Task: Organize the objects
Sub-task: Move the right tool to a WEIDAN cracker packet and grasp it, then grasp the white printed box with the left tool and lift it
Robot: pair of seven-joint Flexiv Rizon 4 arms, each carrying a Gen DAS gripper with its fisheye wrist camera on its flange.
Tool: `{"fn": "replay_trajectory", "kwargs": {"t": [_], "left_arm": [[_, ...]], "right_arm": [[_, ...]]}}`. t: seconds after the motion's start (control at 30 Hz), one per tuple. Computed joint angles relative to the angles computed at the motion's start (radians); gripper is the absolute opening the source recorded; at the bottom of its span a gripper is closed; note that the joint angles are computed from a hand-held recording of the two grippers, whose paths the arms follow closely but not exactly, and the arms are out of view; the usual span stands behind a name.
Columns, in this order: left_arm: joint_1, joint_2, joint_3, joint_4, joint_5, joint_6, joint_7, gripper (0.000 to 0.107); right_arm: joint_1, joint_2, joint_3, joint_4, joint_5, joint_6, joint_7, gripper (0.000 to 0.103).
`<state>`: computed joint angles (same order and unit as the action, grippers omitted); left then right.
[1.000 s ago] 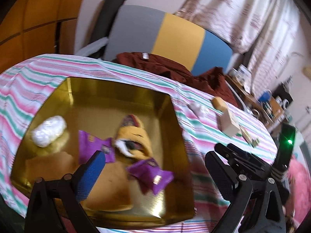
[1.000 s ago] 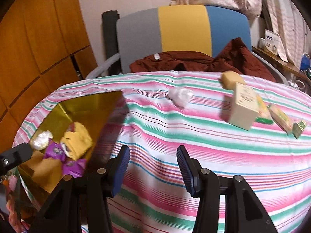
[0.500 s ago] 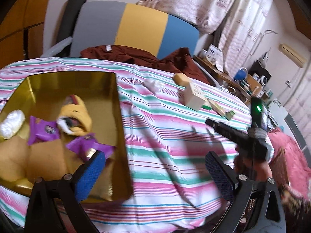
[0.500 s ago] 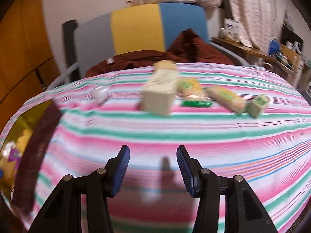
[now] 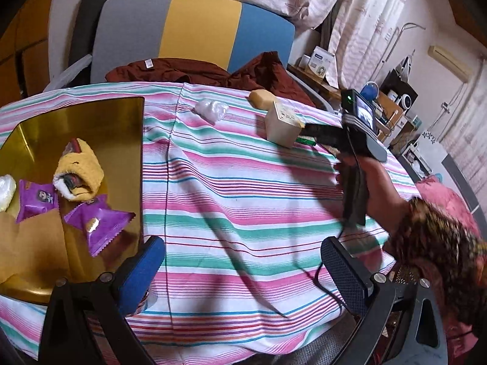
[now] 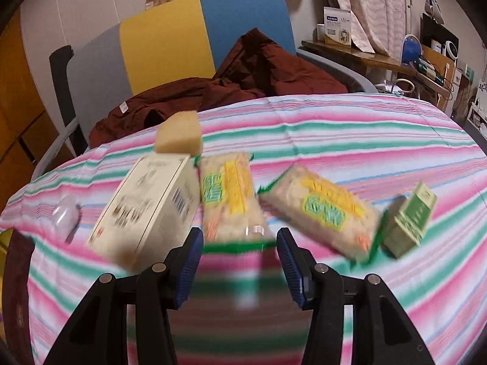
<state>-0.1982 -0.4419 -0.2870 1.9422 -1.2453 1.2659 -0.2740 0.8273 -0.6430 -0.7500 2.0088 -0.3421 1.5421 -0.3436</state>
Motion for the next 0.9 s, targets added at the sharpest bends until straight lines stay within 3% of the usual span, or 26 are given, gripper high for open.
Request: {"fn": "replay_trajectory", "kwargs": {"t": [0.23,0.4,0.57,0.77,0.9], "left_arm": [[0.000,-0.012,0.010,-0.002,0.090,-0.002,-0.074,0.103],[0.009,-0.026,0.005,-0.012,0.168,0.006,-0.136,0.103],[0.019,-0.061,0.001,-0.064,0.283,0.006,-0.235,0.103],[0.005,-0.152,-0.005,-0.205,0.457,0.008,-0.382,0.103],[-0.053,-0.245,0.028,-0.357,0.599,-0.001,-0.488,0.103]], "right_arm": [[-0.129,-0.033,0.115,-0.076,0.018,0.044,-0.031,0.051],[-0.142,-0.026,0.140,-0.080,0.043,0.027,-0.050,0.043],[-0.091,0.021,0.111,-0.004,0.020,0.030,-0.057,0.043],[0.087,0.043,-0.038,0.125,0.076,0.074,-0.061,0.043],[0.165,0.026,-0.100,0.156,0.138,0.088,-0.079,0.043]]}}
